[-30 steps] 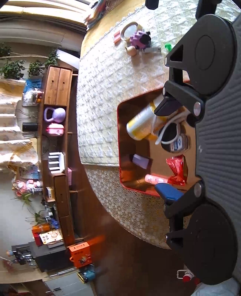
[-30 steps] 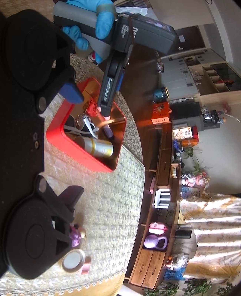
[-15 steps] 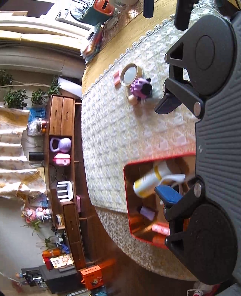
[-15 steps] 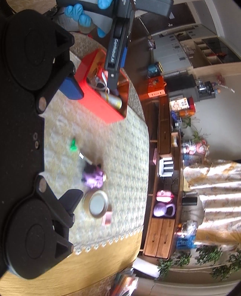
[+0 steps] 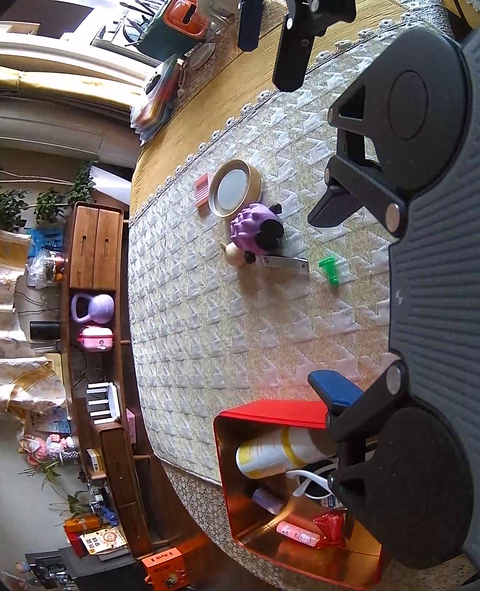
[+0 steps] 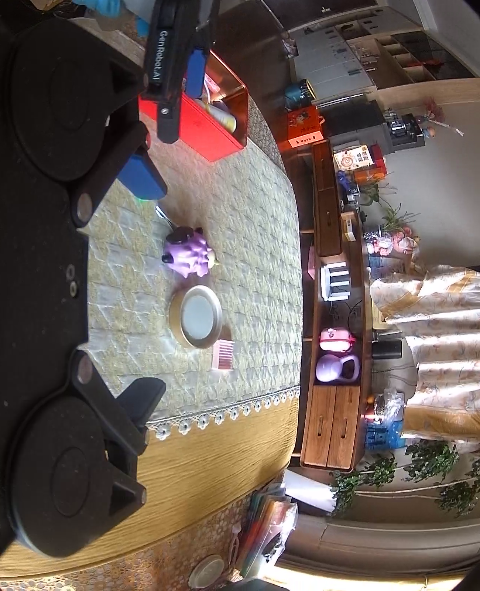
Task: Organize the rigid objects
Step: 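Withdraw both tools from the tin box toward the green piece and tin lid, then grasp the green game piece with the left gripper while the right gripper grasps the round tin lid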
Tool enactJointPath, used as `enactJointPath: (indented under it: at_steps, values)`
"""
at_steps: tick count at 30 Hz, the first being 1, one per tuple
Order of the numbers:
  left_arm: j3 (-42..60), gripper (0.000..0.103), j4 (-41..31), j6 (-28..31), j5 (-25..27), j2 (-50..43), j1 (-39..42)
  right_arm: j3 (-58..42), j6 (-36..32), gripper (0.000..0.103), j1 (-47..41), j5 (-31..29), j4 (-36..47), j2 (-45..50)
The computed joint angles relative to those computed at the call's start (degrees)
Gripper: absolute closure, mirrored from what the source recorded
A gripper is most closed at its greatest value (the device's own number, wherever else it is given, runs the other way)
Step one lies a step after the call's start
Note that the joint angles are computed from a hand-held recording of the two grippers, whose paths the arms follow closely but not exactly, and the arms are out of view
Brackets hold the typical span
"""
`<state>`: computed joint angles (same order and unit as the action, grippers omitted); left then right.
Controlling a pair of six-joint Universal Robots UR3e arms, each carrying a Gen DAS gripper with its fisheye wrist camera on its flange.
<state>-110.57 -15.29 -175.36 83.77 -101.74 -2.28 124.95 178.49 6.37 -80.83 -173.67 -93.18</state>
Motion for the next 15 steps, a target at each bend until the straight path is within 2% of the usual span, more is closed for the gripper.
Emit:
enactJointPath:
  at_steps: [9, 15]
  values:
    - [5.01, 0.019, -2.96, -5.11, 2.35, -6.89, -2.57, -6.28, -2.74, 0.000, -3.36, 0.79, -1.61, 10.96]
    - [7.16, 0.019, -1.85, -6.84, 4.95, -10.93, -3.94, -11.10, -3.22, 0.000, -3.70, 1.00, -1.99, 18.75]
